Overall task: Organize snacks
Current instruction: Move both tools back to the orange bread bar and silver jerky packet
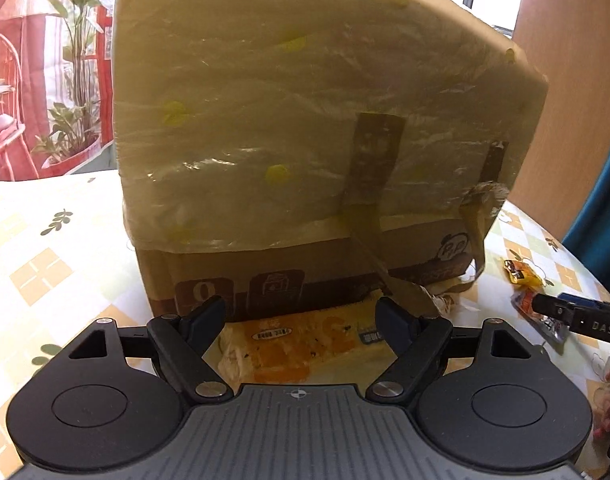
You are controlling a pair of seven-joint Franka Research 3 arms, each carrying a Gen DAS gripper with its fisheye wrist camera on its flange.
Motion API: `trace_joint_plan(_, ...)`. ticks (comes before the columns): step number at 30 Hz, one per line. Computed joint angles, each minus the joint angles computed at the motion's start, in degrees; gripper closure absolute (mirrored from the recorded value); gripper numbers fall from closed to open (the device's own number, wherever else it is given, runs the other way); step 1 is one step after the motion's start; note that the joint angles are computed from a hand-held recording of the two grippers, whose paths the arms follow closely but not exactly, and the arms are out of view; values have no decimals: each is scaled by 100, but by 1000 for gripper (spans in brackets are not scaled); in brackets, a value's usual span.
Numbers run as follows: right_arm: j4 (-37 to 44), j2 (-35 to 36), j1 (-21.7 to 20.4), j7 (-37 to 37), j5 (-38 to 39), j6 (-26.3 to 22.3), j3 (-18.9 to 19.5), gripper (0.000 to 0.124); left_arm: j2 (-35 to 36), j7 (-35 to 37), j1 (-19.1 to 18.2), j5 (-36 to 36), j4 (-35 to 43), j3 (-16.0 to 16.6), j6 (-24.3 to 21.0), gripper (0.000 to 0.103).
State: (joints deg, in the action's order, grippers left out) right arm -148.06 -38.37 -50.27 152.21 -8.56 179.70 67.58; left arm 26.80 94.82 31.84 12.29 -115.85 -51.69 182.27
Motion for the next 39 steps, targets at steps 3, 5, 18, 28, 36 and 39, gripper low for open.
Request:
trace_joint_plan(3,-41,64,9,145,95,-21,-41,50,82,-38,-220,-53,167,163,-103,19)
trace_joint_plan(5,-55,118,12,226,116,-41,-75,50,109,20,-345,-83,228,265,-150,19)
trace_joint_plan(18,-14,444,94,267,-134,-44,-237,48,27,422,32,-132,-87,-85,-103,19)
trace_joint_plan(28,-25,449,91,312,-141,1,-244,48,154,589,1411,-199,-581,-1530,-503,19)
trace_joint_plan(36,-56,444,97,288,-79,58,-246,48,53,889,903,-131,-395,-1090,-423,20)
trace_joint_plan(39,-75,449,121,251,-56,95,-259,48,76,1095,467,-162,-160,-715,-788,20)
